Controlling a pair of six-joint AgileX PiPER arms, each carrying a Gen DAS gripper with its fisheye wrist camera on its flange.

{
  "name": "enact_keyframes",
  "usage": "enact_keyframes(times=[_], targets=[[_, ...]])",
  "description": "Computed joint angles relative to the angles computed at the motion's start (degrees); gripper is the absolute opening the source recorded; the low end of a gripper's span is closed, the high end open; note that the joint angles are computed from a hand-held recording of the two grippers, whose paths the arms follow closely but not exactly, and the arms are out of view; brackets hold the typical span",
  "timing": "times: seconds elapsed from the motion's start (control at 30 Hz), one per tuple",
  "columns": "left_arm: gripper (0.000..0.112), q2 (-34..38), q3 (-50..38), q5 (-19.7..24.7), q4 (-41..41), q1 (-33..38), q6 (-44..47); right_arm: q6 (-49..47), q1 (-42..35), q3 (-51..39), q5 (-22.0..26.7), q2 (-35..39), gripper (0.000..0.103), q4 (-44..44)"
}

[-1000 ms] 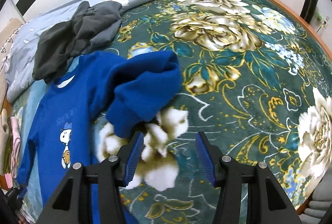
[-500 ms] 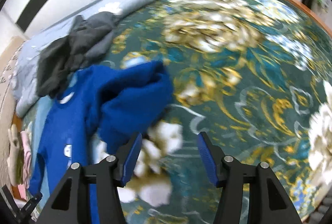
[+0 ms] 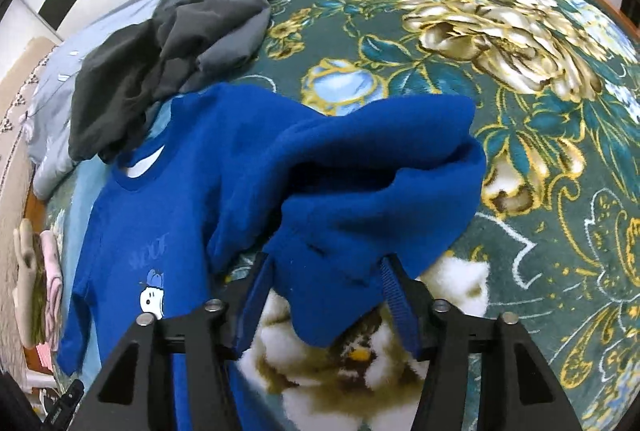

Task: Fold clothes

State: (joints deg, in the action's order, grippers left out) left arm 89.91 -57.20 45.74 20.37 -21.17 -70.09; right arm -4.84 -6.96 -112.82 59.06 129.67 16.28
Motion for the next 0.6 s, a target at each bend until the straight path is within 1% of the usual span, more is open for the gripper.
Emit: enact_keyframes(times=[0.03, 0.1, 0.2, 0.3, 0.37, 0.47, 0.53, 0.6], targets=[[0.033, -0.2, 0.1, -0.1, -0.3, 0.4, 0.1, 0.1, 0.1, -1.1, 0.9, 0.2, 0.023, -2.0], [0.033, -0.4, 0.3, -0.5, -0.7, 0.9, 0.3, -0.6, -0.7, -2.3, 2.7, 0.3, 0.015, -2.9], [0.033, -0.7, 0.2, -0.3, -0.7, 1.0, 1.2, -2.8, -2.5, -5.5, 6.4, 0.4, 0.013, -4.2], [0.033, -1.2, 0.4, -0.1, -0.5, 1.4, 1.7, -6.0, -3.7, -9.9, 7.6, -0.2, 0.012, -10.5], [0.033, -1.3, 0.3, 0.1, -0.2, 1.6, 1.4, -7.4, -4.3, -13.3, 6.9, -0.4, 0.012, -16.8], [0.033, -1.4, 0.2, 0.3, 0.5, 1.9, 1.3, -9.1, -5.0, -20.6, 5.4, 1.3, 0.012, -25.3], [0.033, -1.4, -0.1, 0.5, 1.1, 2.0, 1.4, -10.8, -5.1, -24.7, 4.0, 2.9, 0.012, -30.0], [0.033, -1.5, -0.3, 0.7, 1.2, 2.5, 1.7, -12.7, -4.9, -28.5, 3.8, 5.3, 0.012, -32.7]])
